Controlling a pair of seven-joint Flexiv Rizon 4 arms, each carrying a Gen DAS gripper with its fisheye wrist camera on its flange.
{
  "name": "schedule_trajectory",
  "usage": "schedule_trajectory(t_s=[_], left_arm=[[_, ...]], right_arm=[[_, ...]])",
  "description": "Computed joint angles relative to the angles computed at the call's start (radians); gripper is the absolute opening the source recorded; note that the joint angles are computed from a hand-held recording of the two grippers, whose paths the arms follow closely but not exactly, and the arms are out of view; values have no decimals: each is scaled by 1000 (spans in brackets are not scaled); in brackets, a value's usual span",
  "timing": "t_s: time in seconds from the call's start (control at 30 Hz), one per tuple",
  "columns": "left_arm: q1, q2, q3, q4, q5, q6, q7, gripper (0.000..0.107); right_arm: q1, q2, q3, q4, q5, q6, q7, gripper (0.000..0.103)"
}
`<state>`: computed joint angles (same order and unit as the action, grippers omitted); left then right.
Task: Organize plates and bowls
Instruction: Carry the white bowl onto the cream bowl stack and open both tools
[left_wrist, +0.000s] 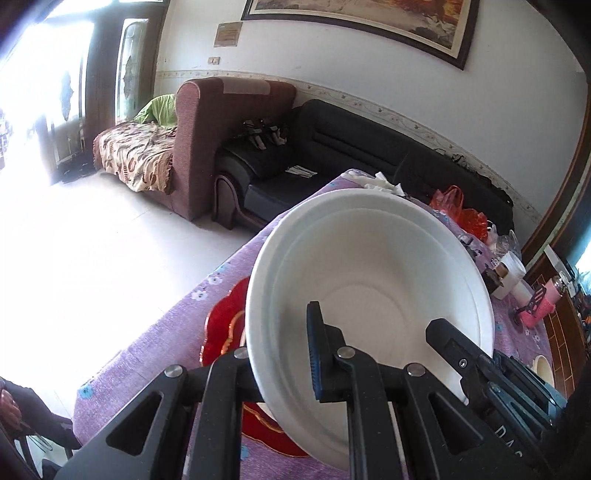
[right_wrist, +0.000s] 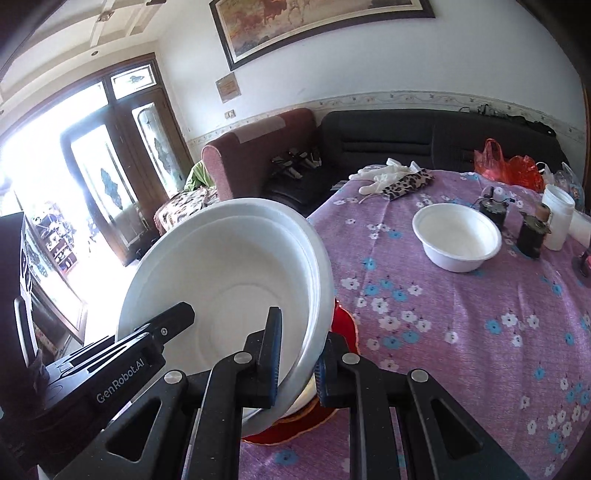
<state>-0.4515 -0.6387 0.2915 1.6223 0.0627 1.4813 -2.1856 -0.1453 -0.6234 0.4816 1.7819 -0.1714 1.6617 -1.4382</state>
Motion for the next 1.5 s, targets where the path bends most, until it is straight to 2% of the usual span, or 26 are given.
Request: schedule_trajectory(t_s=[0.17, 0.43, 0.5, 0.63, 0.67, 0.73, 0.8, 1.0, 1.07, 1.13, 1.23, 1.33, 1.5], left_arm=[[32, -26, -6, -24, 0, -45, 19, 12], [102, -77, -88, -53, -21, -82, 78, 13], [78, -81, -57, -63, -10, -88, 67, 13], [83, -66, -58, -42, -10, -72, 58, 14], [87, -60, -61, -30, -13, -61, 55, 16], [90, -52, -59, -13, -20, -43, 47, 32], [82, -43, -43, 6, -24, -25, 33, 42], [94, -23, -58, 53, -57, 19, 38, 45], [96, -18, -62, 67, -69, 35, 43, 45], [96, -13, -66, 79, -81, 48, 51, 46], [88, -7, -61, 93, -99, 69, 57, 47], [78, 2, -50, 107, -113, 86, 67, 48], [29, 16, 1, 127, -125, 105, 67, 55]], right_arm=[[82, -33, -53, -63, 8, -85, 16, 18], [194, -42, -178, -89, 42, -151, 23, 18], [219, -42, -211, -84, 44, -133, 25, 18], [257, -34, -262, -75, 34, -124, 42, 18], [267, -33, -276, -71, 29, -115, 46, 19], [278, -33, -291, -68, 22, -106, 53, 19], [289, -33, -308, -61, 16, -88, 65, 19], [321, -21, -352, -38, -9, -52, 105, 20], [331, -17, -366, -29, -18, -41, 115, 26], [335, -13, -373, -18, -27, -26, 120, 43], [329, -7, -369, -7, -36, -4, 124, 56], [359, 7, -408, 16, -43, 32, 138, 62], [360, 24, -417, 40, -51, 55, 152, 63]])
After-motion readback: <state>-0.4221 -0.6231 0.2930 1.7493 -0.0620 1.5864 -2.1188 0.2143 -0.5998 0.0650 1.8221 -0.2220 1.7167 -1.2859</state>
